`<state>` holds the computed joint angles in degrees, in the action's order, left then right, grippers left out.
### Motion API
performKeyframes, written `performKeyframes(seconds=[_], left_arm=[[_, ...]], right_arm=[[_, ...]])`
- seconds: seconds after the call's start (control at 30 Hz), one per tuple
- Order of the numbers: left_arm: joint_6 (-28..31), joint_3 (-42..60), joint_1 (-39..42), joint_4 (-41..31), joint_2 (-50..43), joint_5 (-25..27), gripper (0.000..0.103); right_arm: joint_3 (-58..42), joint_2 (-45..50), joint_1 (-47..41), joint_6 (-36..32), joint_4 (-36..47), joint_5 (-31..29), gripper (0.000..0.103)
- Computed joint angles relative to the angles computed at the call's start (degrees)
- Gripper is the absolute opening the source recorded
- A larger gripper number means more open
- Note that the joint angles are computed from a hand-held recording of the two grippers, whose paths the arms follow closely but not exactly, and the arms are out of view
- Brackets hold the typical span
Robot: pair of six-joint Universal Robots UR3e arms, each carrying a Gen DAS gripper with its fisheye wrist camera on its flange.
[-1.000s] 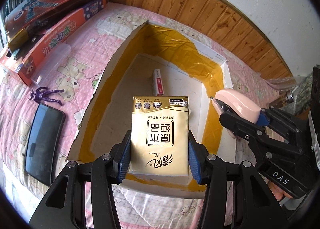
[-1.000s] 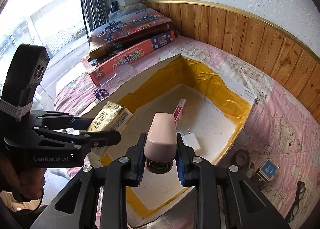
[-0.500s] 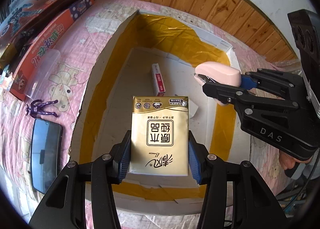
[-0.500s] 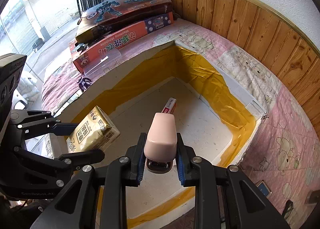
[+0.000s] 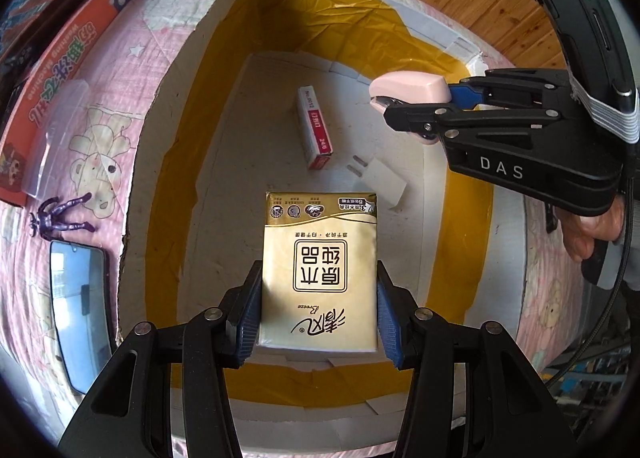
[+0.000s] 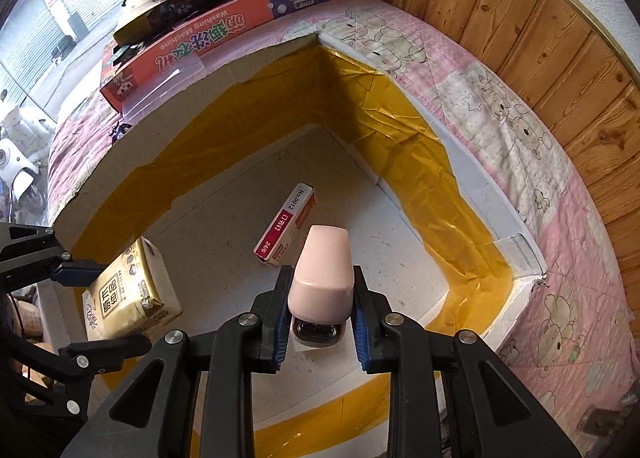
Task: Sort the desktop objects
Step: 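Carry the tissue pack and pink stapler over the cardboard box with both tools, then open the left tool to drop the tissue pack while the right tool drops the stapler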
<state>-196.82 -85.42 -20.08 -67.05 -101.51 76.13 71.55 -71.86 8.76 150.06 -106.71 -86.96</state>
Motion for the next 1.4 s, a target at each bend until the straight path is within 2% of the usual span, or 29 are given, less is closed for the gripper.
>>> performKeyframes(seconds=[0.4, 0.63, 0.7, 0.8, 1.4], left_arm=[[5.16, 9.24, 0.09, -8.24, -6.70, 0.20, 0.052], [5.20, 13.90, -0.21, -10.72, -10.79, 2.00, 0.054], [4.45, 12.86, -0.15, -9.77, -10.32, 2.83, 0.054], [4.81, 10.81, 0.40, -9.66, -9.05, 2.00, 0.055], [5.22, 6.42, -2.22, -12.04, 0.26, 6.36, 0.059]], right_arm=[[-25.86, 18.37, 3.99, 4.33, 15.38, -7.45, 0.028], [-34.25, 24.43, 5.43, 6.98, 19.12, -10.89, 0.028], [-34.43, 24.55, 5.41, 8.20, 18.92, -11.33, 0.030], [-32.11, 22.56, 4.96, 9.30, 17.91, -10.41, 0.044], [-16.29, 3.61, 5.24, 7.42, 21.32, -6.39, 0.048]])
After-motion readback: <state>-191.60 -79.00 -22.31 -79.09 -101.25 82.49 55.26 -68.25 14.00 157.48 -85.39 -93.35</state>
